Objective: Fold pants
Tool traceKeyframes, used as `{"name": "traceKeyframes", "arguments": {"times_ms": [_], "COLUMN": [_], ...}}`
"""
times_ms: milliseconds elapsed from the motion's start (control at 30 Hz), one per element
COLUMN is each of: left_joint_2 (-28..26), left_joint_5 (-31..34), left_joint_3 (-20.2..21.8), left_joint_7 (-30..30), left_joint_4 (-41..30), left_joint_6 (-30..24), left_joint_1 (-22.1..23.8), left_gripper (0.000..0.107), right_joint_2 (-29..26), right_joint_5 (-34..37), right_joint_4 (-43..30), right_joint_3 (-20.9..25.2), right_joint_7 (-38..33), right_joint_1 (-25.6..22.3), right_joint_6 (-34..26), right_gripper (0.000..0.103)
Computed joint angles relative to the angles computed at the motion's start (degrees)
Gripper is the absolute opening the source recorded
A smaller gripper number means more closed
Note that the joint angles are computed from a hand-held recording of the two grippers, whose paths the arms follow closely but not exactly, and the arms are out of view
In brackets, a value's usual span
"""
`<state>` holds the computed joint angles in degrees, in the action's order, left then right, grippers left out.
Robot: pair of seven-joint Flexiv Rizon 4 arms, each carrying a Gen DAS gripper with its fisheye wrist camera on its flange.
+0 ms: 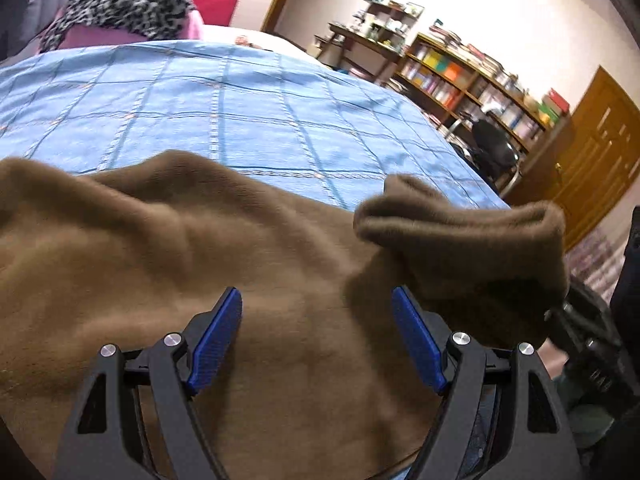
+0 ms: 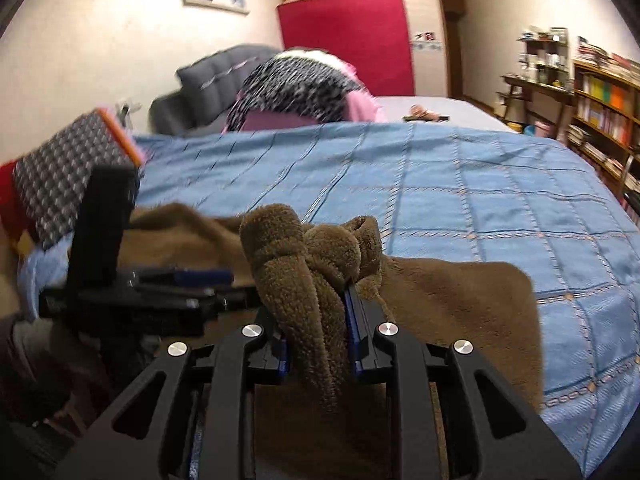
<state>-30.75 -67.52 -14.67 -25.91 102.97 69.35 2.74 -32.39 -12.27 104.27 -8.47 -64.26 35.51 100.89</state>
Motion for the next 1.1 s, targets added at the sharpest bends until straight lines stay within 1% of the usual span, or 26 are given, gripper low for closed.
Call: {"name": "traceKeyframes", "arguments": {"times_ms": [67, 133, 233, 333, 467, 567, 633, 733, 767, 800, 867, 900, 933, 967, 1000, 1067, 1100], "left_joint_2": [0.3, 0.5, 0.8, 0.5, 0.6, 0.3, 0.4, 0.4, 0.4, 0.4, 0.5, 0.5, 0.3, 0.3, 0.2, 0.1, -0.1], "left_joint_5": [-1.5, -3.0, -4.4, -5.4, -8.4, -8.6, -8.9, -9.1, -9.2, -9.1, -8.5, -8.1, -7.6, -7.5, -7.2, -6.1, -5.0], "left_joint_3": [-0.1, 0.1, 0.7, 1.3, 1.5, 2.2, 2.4, 2.9, 3.0, 3.1, 3.4, 3.5, 3.6, 3.5, 3.5, 3.6, 3.7], "left_joint_7": [0.7, 1.1, 0.4, 0.7, 0.9, 0.3, -0.6, -1.6, -1.7, -1.9, -2.5, -3.0, -3.6, -4.1, -5.0, -6.5, -7.6], "left_joint_4": [0.5, 0.7, 1.0, 0.7, 0.6, 0.1, 0.3, 0.2, 0.2, 0.2, 0.2, 0.1, -0.2, -0.3, -0.5, -1.0, -1.3], "left_joint_6": [0.3, 0.5, -1.0, -0.2, 0.5, 0.0, -1.6, -3.5, -3.7, -4.0, -4.6, -5.1, -5.6, -6.4, -7.3, -8.8, -10.0], "left_joint_1": [0.6, 0.9, 1.3, 0.9, 1.1, 1.3, 1.8, 2.2, 2.2, 2.2, 2.2, 2.2, 2.3, 2.5, 2.7, 2.9, 3.0], "left_gripper": [0.077, 0.077, 0.077, 0.077, 0.077, 0.077, 0.077, 0.077, 0.077, 0.077, 0.078, 0.080, 0.084, 0.085, 0.086, 0.086, 0.086], "right_joint_2": [-0.8, -1.7, -2.3, -2.9, -4.3, -5.9, -7.1, -8.0, -8.3, -8.7, -9.7, -9.9, -10.2, -10.8, -11.2, -10.9, -11.1], "right_joint_5": [-0.4, -1.0, -1.9, -2.9, -4.2, -5.9, -7.2, -7.6, -7.4, -7.0, -5.7, -5.0, -4.3, -3.7, -3.2, -2.9, -2.4], "right_joint_4": [-0.9, -2.2, -3.1, -3.5, -5.4, -7.5, -8.9, -9.6, -9.9, -10.3, -11.4, -11.6, -11.7, -12.1, -12.2, -11.7, -11.7], "right_joint_3": [0.0, 1.3, 2.9, 3.4, 5.7, 10.4, 14.8, 17.6, 18.9, 20.8, 26.8, 28.6, 30.7, 34.2, 37.0, 39.0, 40.4], "right_joint_7": [-0.2, -0.5, -1.1, -2.2, -3.3, -4.8, -6.8, -8.6, -9.4, -10.2, -12.9, -14.3, -16.2, -19.0, -21.6, -25.6, -27.5], "right_joint_1": [0.4, -0.6, -1.3, -1.1, -2.2, -5.5, -8.5, -10.2, -11.1, -12.4, -16.6, -17.8, -19.1, -21.4, -23.1, -24.0, -24.7], "right_joint_6": [-0.3, -0.6, -0.8, -0.7, -2.0, -4.4, -6.9, -9.0, -9.7, -10.4, -12.6, -13.1, -13.7, -14.7, -15.7, -16.9, -17.6], "right_gripper": [0.022, 0.022, 0.022, 0.022, 0.022, 0.022, 0.024, 0.027, 0.032, 0.034, 0.041, 0.042, 0.047, 0.055, 0.059, 0.067, 0.069]}}
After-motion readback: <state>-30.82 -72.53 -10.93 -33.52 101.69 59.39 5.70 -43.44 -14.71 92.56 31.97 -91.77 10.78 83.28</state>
